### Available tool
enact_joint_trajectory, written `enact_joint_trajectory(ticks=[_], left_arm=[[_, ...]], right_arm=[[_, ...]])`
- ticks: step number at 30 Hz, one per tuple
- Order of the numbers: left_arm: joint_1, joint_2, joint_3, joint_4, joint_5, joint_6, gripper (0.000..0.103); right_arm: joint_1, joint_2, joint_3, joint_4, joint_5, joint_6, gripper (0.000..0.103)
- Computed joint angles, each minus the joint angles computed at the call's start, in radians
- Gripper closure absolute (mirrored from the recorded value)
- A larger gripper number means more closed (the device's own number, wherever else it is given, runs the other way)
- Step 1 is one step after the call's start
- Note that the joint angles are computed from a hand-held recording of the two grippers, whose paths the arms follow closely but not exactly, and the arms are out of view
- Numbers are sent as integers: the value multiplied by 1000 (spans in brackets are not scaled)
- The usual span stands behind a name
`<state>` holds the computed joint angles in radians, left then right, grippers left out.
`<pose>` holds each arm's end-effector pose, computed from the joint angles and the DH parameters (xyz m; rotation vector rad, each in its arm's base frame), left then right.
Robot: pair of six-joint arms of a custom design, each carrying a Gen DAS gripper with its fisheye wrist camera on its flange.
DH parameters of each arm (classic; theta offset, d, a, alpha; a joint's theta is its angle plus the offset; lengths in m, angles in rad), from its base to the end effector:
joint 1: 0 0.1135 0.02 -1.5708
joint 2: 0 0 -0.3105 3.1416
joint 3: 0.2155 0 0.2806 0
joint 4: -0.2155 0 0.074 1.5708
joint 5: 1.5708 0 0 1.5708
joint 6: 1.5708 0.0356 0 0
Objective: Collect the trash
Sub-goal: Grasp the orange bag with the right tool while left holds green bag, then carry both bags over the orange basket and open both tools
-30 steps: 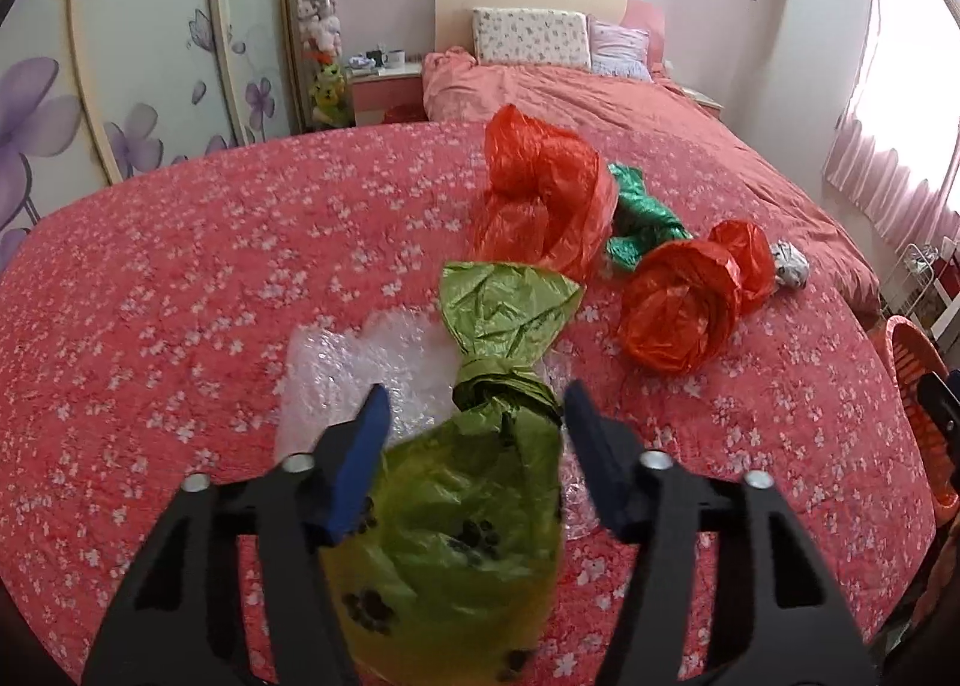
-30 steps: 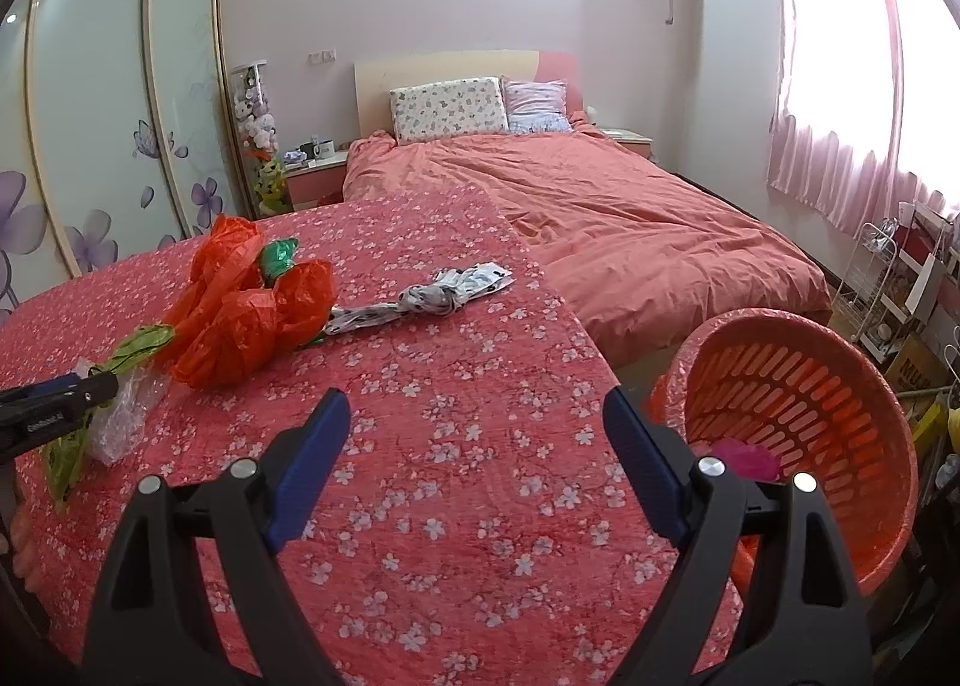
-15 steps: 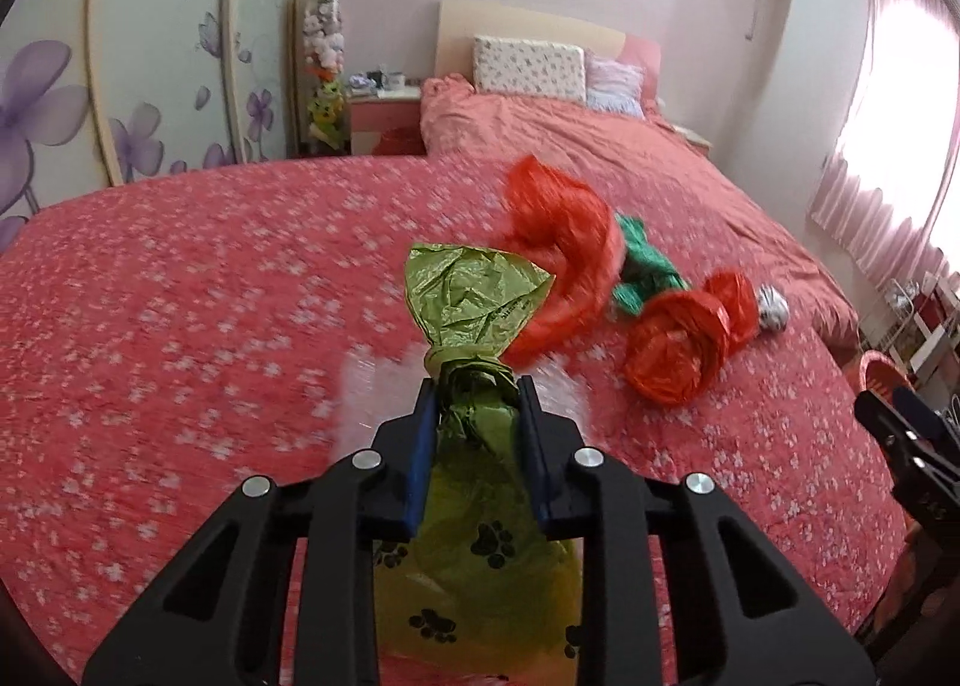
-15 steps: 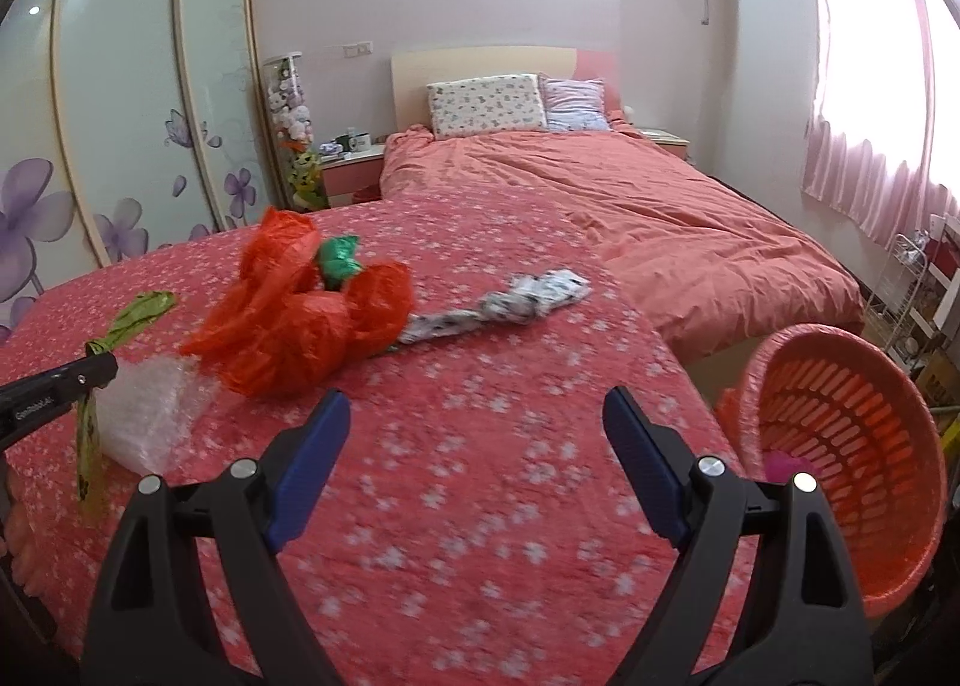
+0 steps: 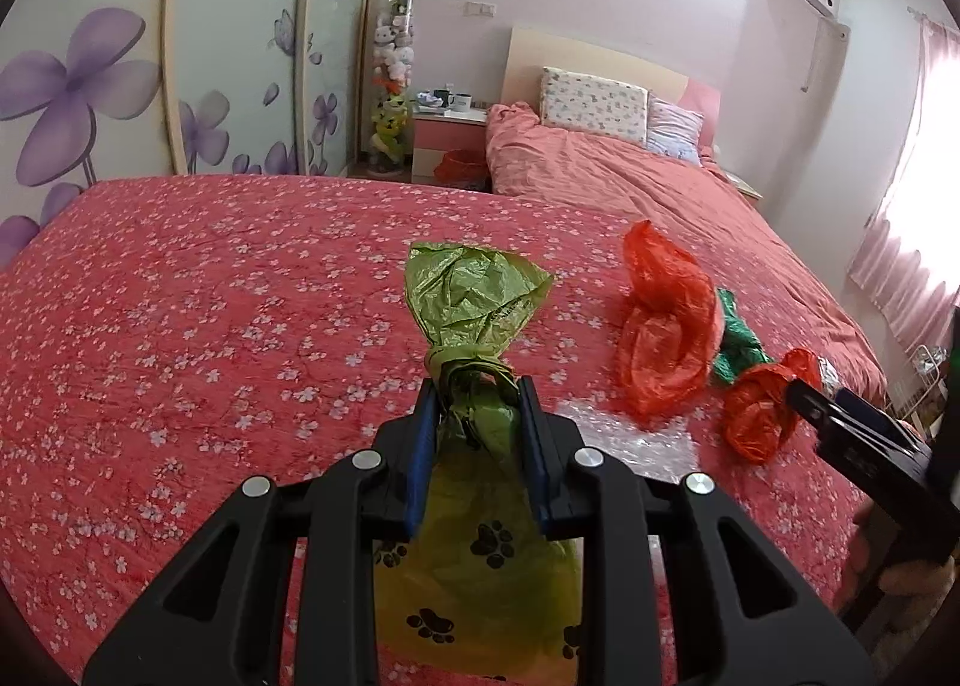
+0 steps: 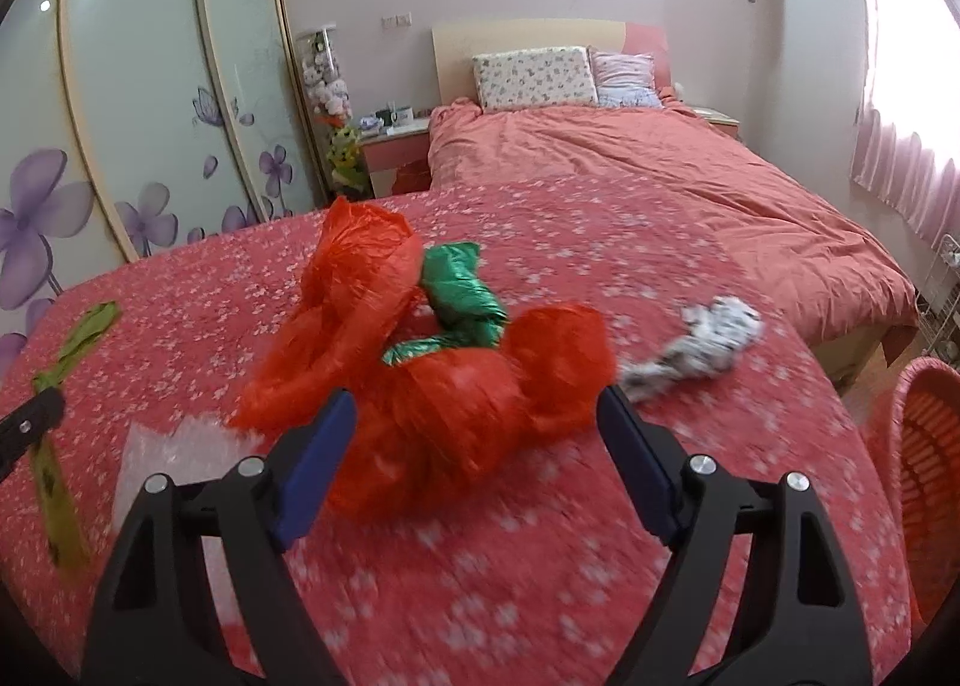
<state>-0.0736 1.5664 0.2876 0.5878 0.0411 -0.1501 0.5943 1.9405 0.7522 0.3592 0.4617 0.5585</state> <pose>0.2387 -0.0191 0.1089 -0.0647 2.2655 -0.1654 0.3086 0.1894 0.0931 0.1677 2.2859 0.0339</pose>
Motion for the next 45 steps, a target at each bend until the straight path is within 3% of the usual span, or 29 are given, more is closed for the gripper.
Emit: enact_joint_trajectory(ticks=[3, 5, 8, 11, 18, 24, 38, 45], left_arm=[[4, 13, 3, 5, 9, -6, 77], [4, 15, -1, 11, 12, -2, 77], [-7, 13, -3, 13, 7, 1, 77], [-21, 7, -1, 7, 4, -6, 77], [-109, -60, -10, -33, -39, -37, 77], [-237, -97, -3, -62, -101, -71, 77], [-579, -56, 73, -79, -218, -175, 77], [-713, 0, 139, -83, -247, -199, 77]], right_arm=[[-14, 64, 85, -78, -4, -4, 24], [-24, 89, 110, -114, -27, -5, 40], [-31, 71, 59, -46, -92, -10, 65], [-9, 34, 13, -22, -70, -36, 73], [9, -136, -179, 84, -36, -43, 75], [11, -322, -324, 91, 46, -45, 75], [-16, -742, -567, -71, 243, -39, 75], [-89, -967, -658, -190, 255, -33, 75]])
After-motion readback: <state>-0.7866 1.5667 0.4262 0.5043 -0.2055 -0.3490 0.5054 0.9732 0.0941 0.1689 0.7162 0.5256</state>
